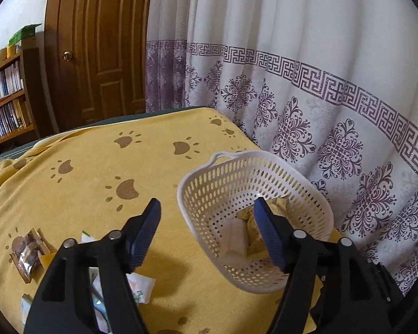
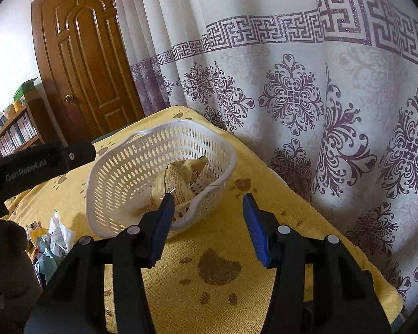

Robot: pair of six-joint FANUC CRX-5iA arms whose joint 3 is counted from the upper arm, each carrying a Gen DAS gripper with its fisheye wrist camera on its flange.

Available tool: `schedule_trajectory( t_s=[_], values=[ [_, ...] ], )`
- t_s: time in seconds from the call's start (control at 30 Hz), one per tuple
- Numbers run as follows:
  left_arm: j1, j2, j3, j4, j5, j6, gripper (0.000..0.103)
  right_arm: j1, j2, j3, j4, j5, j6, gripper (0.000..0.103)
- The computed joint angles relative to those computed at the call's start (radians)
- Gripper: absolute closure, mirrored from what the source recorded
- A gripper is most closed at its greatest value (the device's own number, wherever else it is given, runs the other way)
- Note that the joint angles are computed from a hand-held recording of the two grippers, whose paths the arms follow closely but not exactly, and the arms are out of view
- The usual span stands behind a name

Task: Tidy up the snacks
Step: 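Carry the clear pastry to the white basket and open the left gripper, then grasp the brown wrapped cookie pack with the left gripper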

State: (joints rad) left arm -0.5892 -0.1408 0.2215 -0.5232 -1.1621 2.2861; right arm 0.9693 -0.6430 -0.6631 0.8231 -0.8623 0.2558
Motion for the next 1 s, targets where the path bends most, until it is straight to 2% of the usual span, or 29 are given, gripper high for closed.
schedule_trajectory(
  t_s=[0.17, 0.3, 0.33, 0.4, 0.63, 0.8, 1.0],
  values=[
    [-0.050, -0.002, 0.014, -0.086, -0.052, 0.029, 0.024, 0.002, -0.001, -0.001, 0.000, 0.000, -0.003, 0.050],
    [-0.078, -0.016, 0.013, -0.134, -0.078, 0.054, 0.020, -0.005, -0.016, -0.008, -0.018, 0.039, 0.002, 0.049],
    [-0.088, -0.023, 0.010, -0.150, -0.086, 0.062, 0.019, -0.003, -0.023, -0.015, -0.010, 0.049, -0.005, 0.045],
    [-0.103, -0.034, 0.007, -0.174, -0.099, 0.075, 0.018, 0.003, -0.040, -0.038, 0.036, 0.072, -0.037, 0.042],
    [-0.163, -0.089, -0.023, -0.282, -0.167, 0.121, 0.015, 0.026, -0.068, -0.084, 0.132, 0.121, -0.085, 0.042],
    [-0.179, -0.150, -0.063, -0.334, -0.220, 0.156, 0.015, 0.034, -0.076, -0.100, 0.165, 0.145, -0.099, 0.042],
    [-0.152, -0.233, -0.115, -0.364, -0.294, 0.193, 0.015, 0.044, -0.078, -0.112, 0.191, 0.159, -0.102, 0.042]
  ],
)
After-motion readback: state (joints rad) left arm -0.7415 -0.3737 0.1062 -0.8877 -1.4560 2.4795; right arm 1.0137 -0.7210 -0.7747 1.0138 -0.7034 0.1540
